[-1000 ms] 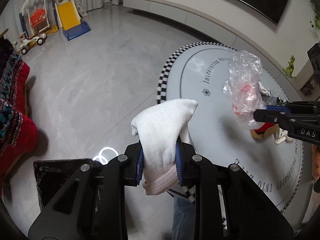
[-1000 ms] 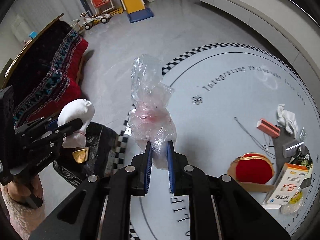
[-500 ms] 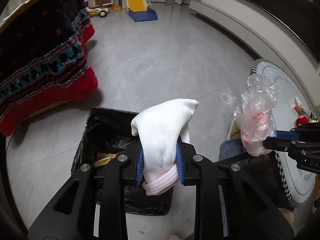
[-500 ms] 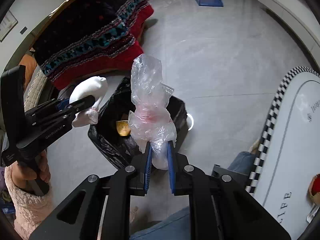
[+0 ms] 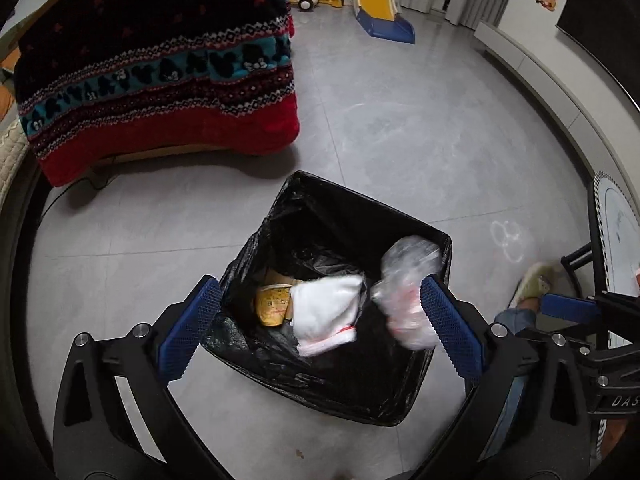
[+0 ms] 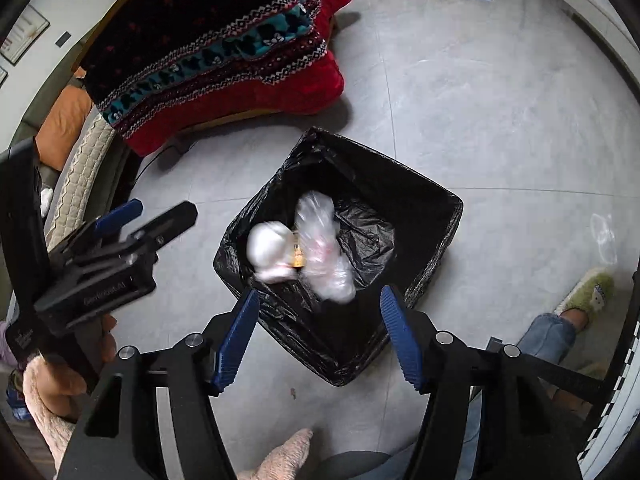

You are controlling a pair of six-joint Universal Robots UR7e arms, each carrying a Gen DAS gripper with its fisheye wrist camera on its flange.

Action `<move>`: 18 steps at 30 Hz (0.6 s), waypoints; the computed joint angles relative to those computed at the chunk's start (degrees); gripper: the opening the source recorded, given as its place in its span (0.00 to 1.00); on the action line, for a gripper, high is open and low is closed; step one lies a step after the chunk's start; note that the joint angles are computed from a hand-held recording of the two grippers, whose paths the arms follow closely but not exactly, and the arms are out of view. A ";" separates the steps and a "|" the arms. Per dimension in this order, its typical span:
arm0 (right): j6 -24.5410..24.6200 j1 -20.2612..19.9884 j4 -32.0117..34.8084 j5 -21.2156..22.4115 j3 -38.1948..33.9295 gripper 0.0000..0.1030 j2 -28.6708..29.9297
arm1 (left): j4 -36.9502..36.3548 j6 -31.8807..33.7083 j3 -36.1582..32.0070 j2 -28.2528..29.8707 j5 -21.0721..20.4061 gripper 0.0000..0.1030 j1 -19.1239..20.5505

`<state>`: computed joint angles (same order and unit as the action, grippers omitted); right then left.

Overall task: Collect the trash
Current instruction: 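Carry glove and plastic bag to the black bin and open both tools, then move both tools back over the table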

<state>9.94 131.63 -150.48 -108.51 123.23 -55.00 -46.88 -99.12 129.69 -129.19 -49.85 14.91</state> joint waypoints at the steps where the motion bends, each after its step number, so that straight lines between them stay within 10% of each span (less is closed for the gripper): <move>1: -0.34 -0.08 -0.09 -0.01 0.28 0.63 -0.44 | 0.76 -0.84 -0.28 0.03 -0.36 0.94 -0.30; 18: -1.84 -6.43 0.92 -1.39 9.62 0.63 -19.46 | -24.95 15.91 2.49 10.79 1.32 0.94 2.80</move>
